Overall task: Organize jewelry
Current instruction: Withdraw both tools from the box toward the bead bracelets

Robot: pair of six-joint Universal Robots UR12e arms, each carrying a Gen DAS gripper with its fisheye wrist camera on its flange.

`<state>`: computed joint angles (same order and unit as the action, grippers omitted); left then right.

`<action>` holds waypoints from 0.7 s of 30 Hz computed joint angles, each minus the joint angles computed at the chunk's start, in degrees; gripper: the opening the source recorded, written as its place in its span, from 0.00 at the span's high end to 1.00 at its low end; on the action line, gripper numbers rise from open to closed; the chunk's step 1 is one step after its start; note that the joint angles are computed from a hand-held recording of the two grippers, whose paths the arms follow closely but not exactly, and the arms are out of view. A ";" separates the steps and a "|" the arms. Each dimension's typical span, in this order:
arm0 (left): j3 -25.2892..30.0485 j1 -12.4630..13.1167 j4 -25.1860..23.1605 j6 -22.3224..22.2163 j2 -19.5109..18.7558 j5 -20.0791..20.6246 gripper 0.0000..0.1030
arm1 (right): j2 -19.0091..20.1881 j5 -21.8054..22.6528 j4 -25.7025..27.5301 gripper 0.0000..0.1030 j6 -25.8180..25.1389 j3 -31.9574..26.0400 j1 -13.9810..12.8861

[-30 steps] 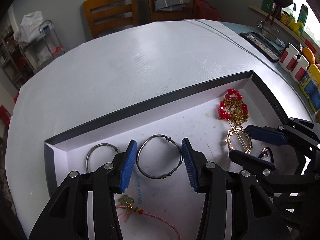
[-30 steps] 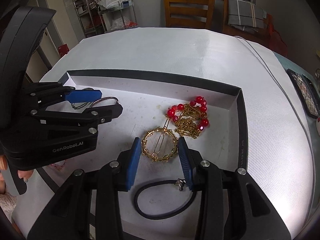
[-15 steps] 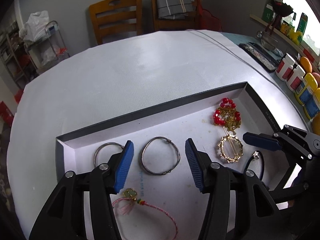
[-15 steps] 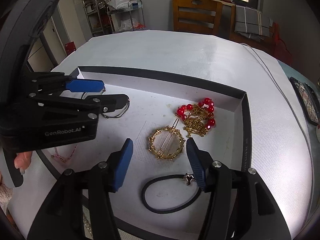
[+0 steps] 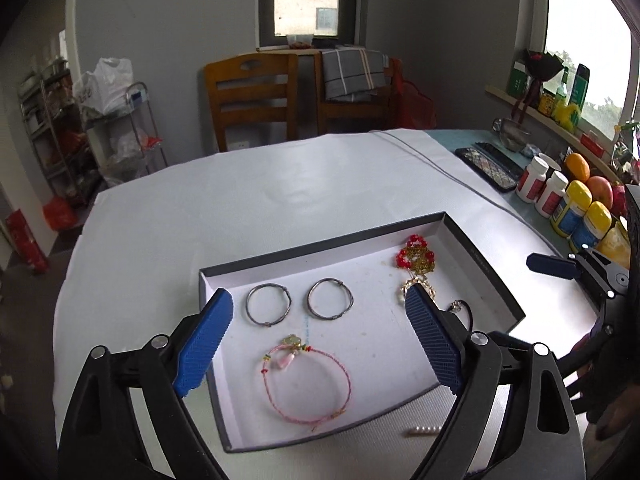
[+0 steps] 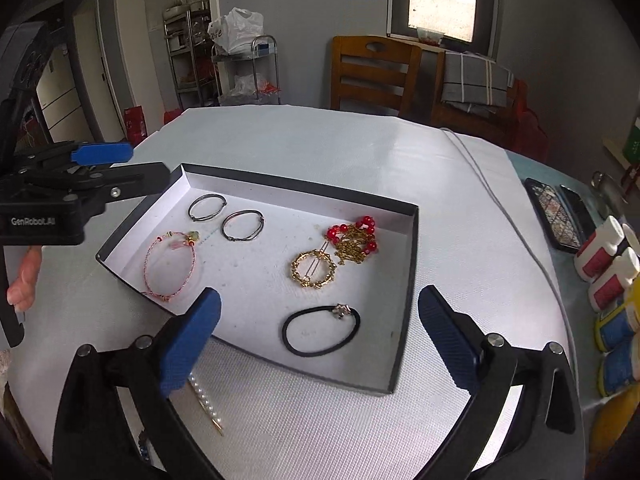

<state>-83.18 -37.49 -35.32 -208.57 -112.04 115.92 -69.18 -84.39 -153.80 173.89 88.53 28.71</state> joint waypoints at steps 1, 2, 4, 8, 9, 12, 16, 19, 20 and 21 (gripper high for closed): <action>-0.67 -0.44 0.31 0.14 0.46 0.59 0.12 | -0.54 -0.39 -0.49 0.05 0.17 0.72 -0.06; -1.32 -0.93 0.66 0.21 0.84 1.31 0.11 | -1.01 -0.82 -0.83 0.05 0.47 1.26 -0.09; -2.63 -1.87 1.38 0.31 1.54 2.49 0.09 | -2.06 -1.29 -1.35 0.05 0.91 2.54 -0.12; -5.49 -2.87 2.46 -1.67 2.96 1.17 0.08 | -4.14 -2.57 -3.81 0.05 1.99 5.79 -0.22; -5.86 -3.15 2.06 -2.15 3.15 0.95 0.08 | -4.53 -2.84 -4.28 0.05 2.29 6.43 -0.21; -6.76 -4.29 1.52 -2.97 3.50 2.45 0.07 | -5.58 -3.20 -4.60 0.05 3.69 7.99 -0.36; -8.79 -5.29 3.24 -3.43 4.46 2.25 0.07 | -6.48 -5.05 -8.35 0.05 3.95 10.45 -0.19; -10.09 -5.61 4.35 -4.94 5.15 0.47 0.07 | -7.24 -6.28 -8.46 0.05 3.24 11.69 -0.09; -10.49 -5.73 4.52 -5.63 5.35 -0.14 0.07 | -7.50 -6.45 -8.99 0.05 2.87 12.22 -0.10; -10.69 -5.85 4.42 -6.04 5.46 -0.74 0.07 | -7.72 -6.68 -9.58 0.05 2.30 12.76 -0.12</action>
